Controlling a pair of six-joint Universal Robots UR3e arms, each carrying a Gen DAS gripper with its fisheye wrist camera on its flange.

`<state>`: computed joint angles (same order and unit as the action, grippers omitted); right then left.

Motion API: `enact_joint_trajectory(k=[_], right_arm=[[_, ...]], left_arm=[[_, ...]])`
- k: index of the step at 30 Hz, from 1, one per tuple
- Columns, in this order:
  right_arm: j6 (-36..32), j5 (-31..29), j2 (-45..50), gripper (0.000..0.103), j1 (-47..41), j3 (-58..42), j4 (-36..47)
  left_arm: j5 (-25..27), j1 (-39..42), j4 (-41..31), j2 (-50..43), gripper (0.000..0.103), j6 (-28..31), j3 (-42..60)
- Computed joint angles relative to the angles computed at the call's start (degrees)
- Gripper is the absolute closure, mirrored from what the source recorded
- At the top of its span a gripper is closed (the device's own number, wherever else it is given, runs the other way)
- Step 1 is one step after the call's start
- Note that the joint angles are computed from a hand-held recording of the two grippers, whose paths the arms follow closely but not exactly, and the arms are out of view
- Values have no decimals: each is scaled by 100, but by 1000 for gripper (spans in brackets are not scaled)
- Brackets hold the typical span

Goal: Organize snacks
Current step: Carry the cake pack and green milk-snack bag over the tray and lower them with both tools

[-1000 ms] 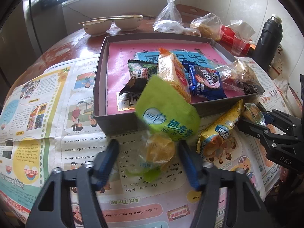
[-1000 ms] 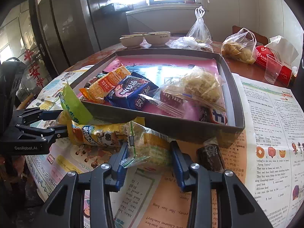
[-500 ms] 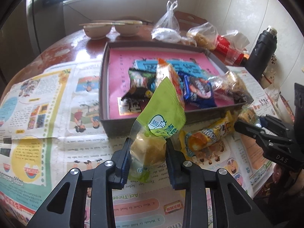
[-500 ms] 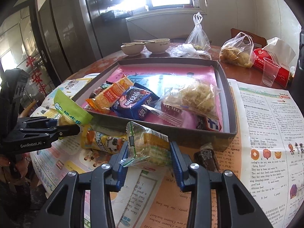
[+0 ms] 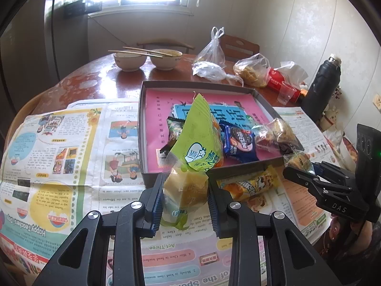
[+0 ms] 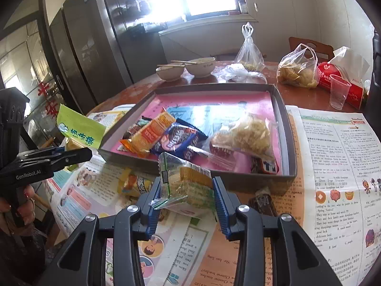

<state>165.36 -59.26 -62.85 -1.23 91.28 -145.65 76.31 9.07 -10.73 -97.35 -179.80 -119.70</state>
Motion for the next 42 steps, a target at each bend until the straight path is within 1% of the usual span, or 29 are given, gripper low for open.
enact_joint_trajectory(k=[7, 17, 29, 42], right_arm=[[133, 67, 43, 62, 22, -243, 2], [404, 74, 286, 62, 87, -789, 11], [825, 220, 776, 62, 76, -1504, -173], [924, 158, 1254, 62, 100, -1812, -218]], left_arm=[[53, -35, -9, -24, 69, -74, 205], [150, -93, -39, -346, 69, -212, 746], [262, -313, -309, -1176, 69, -327, 1730], [413, -501, -662, -1941, 69, -409, 2621]])
